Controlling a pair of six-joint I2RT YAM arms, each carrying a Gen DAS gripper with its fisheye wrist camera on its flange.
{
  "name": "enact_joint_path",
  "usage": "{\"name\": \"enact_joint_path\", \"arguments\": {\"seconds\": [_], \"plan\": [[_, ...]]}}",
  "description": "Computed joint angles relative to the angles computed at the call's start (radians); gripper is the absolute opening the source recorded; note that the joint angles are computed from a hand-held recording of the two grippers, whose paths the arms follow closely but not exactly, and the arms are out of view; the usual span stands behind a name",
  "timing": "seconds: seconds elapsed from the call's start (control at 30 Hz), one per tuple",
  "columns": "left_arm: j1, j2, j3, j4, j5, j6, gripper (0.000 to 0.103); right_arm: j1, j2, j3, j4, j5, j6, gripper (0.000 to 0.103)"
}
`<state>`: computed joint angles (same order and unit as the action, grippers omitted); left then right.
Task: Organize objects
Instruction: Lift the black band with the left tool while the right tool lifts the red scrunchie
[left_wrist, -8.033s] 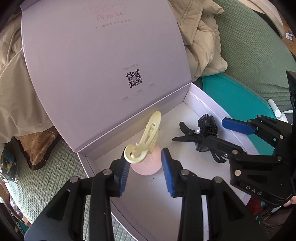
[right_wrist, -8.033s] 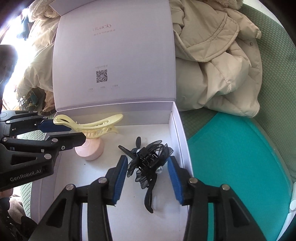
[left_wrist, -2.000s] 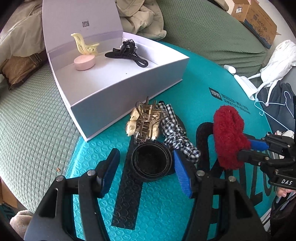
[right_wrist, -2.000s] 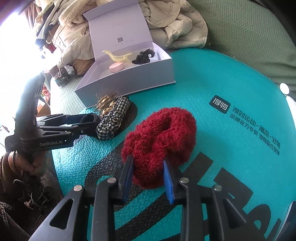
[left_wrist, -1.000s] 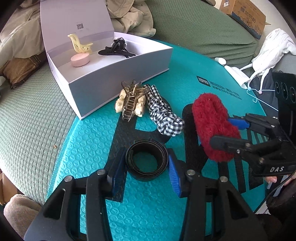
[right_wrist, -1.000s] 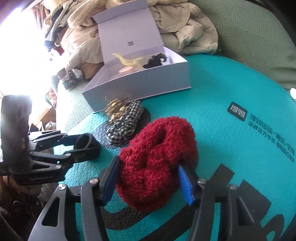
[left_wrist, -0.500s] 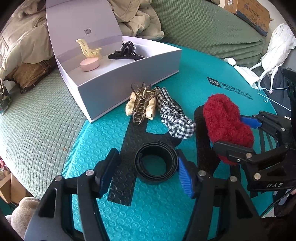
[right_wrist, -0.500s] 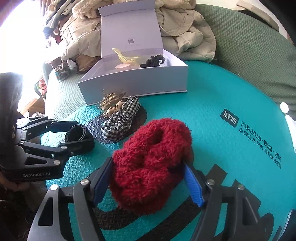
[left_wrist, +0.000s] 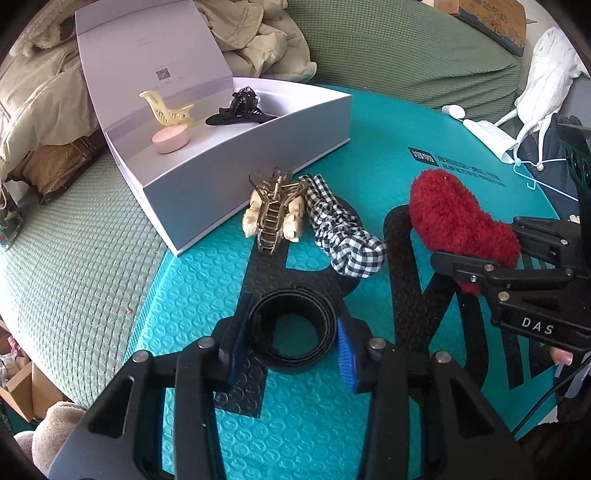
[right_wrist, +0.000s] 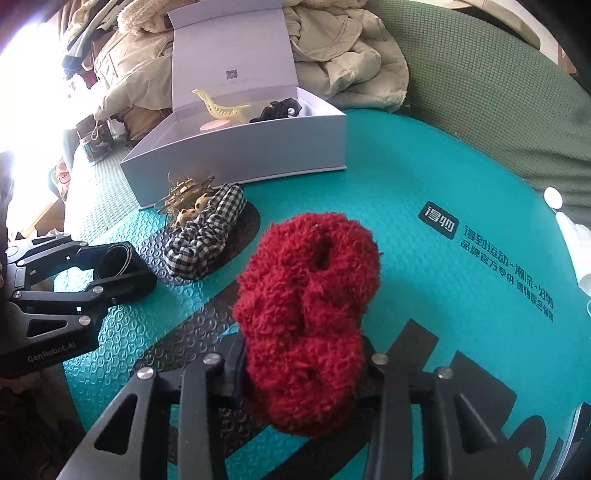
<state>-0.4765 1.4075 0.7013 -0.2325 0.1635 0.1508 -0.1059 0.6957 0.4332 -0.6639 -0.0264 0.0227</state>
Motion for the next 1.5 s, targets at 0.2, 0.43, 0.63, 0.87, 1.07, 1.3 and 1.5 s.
{"name": "enact_joint_path", "arguments": {"seconds": [0.2,0.43,0.63,0.87,1.07,1.3,1.5], "plan": [[0.036,-0.037,0.001,-0.055,0.035,-0.024,0.038,-0.013,-0.052,0.024,-0.068,-0.039,-0.007,0.036],[0.106,-0.116,0.001,-0.124,0.062,-0.022,0.038,0.088,-0.109,0.082,-0.140,-0.019,0.033,0.036],[0.166,-0.208,-0.013,-0.192,0.055,-0.013,0.038,0.266,-0.128,0.134,-0.171,0.047,0.105,0.036],[0.231,-0.334,-0.003,-0.300,0.056,0.002,0.038,0.448,-0.096,0.189,-0.161,0.126,0.186,0.036],[0.287,-0.431,0.022,-0.390,0.057,0.010,0.038,0.583,-0.083,0.231,-0.173,0.188,0.231,0.036],[0.331,-0.490,0.054,-0.463,0.074,0.015,0.038,0.700,-0.100,0.269,-0.209,0.258,0.276,0.036],[0.325,-0.507,0.091,-0.497,0.060,0.009,0.038,0.761,-0.097,0.298,-0.243,0.300,0.297,0.036]]}}
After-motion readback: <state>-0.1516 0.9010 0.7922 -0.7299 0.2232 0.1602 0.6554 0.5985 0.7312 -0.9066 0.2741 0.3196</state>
